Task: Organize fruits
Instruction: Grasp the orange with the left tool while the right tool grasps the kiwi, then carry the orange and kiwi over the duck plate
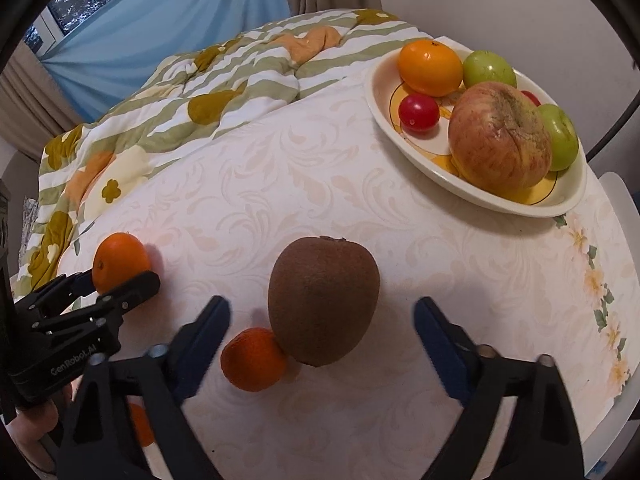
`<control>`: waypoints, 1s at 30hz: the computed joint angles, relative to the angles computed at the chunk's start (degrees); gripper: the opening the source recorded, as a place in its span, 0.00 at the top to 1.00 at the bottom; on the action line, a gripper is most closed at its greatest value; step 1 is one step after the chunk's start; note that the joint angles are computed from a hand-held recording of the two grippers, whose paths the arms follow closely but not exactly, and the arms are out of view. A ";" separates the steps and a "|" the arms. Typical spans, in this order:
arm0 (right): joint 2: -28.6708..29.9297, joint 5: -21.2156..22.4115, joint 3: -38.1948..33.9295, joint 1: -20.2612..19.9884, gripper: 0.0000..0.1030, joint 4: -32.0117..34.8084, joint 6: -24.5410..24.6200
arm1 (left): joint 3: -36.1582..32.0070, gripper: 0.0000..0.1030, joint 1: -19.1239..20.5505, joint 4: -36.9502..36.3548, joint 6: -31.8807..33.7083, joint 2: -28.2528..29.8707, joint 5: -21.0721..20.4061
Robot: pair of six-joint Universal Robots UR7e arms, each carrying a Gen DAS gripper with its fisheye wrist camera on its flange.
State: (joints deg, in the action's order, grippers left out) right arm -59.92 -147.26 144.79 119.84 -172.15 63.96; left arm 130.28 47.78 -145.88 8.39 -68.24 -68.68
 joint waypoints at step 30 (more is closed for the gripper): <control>-0.18 -2.25 0.83 2.69 0.52 -4.76 -3.43 | 2.28 0.37 -0.72 3.51 -6.40 -9.53 1.94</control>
